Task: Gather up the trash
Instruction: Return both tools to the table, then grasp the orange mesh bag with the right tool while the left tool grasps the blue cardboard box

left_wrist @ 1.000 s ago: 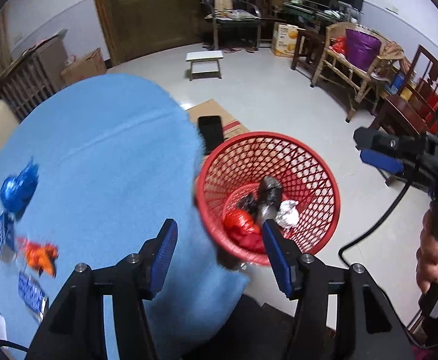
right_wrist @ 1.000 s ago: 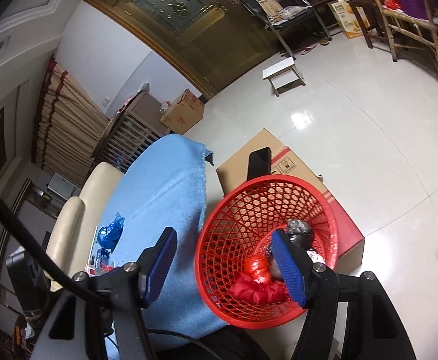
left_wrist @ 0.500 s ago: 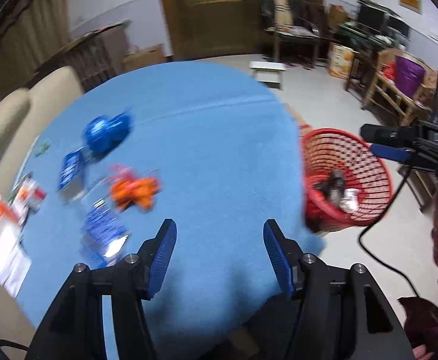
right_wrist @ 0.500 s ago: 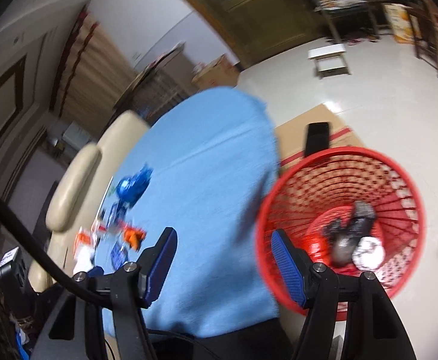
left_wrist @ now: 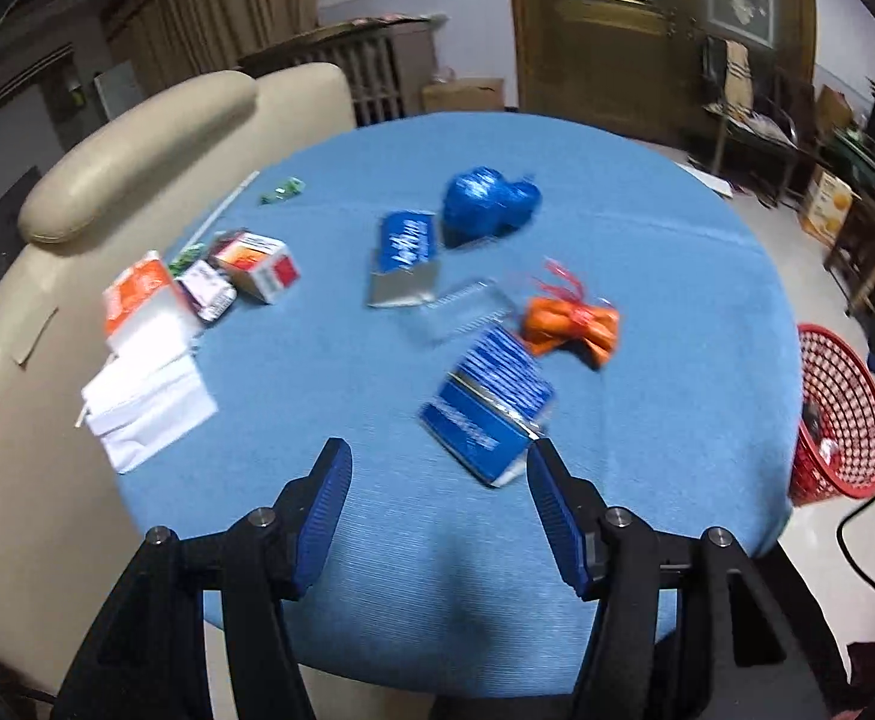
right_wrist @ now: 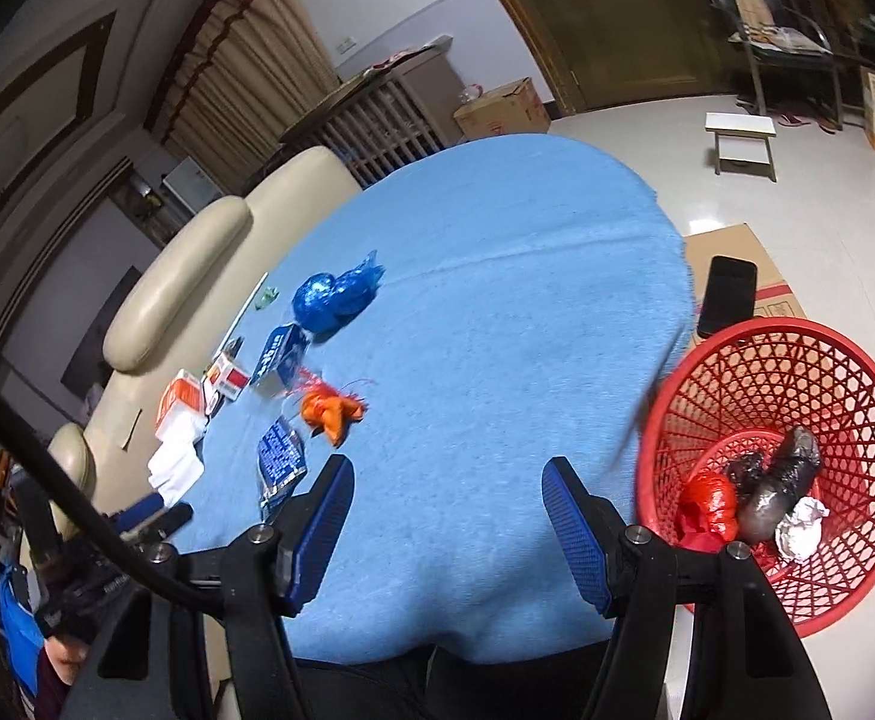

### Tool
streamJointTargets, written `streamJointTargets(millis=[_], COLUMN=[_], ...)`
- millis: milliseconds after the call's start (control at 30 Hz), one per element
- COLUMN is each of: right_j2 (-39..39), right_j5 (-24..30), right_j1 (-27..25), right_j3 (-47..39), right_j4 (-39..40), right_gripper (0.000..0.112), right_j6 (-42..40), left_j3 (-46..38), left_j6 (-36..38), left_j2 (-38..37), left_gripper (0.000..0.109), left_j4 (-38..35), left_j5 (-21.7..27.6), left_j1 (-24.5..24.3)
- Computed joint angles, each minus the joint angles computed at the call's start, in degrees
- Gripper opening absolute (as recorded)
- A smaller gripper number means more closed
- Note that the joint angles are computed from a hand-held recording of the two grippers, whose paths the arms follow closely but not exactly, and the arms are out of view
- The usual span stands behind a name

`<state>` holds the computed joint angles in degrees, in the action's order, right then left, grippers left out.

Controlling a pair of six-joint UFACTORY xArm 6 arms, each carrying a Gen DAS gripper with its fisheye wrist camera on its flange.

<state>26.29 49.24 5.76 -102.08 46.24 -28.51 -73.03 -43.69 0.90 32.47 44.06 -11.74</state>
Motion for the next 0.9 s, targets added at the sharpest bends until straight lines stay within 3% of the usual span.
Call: streamJointTargets(millis=[333,600,900], right_j2=[-0.73,1.22,11.75], right_j5=[0.83,2.30,8.22], right_j1=[2.91,4.68,7.71], right_j3=[0.75,-2.55,-17.51], right_j4=[-2.26,-3.15,-5.99], right_gripper=[0.070,0.070,0.070], right_j6=[-0.10,0.18,2.17], left_j3=[2.03,2.65,4.57], left_j6=[-2.00,-2.23,-0.27], left_j2=[-2.32,-2.39,-2.40], left_gripper=[0.062,0.062,0.062], left_j4=[6.06,5.33,0.62], left_j5=[0.37,0.12,-0.94], left_j1=[-0.20,0.81,2.90])
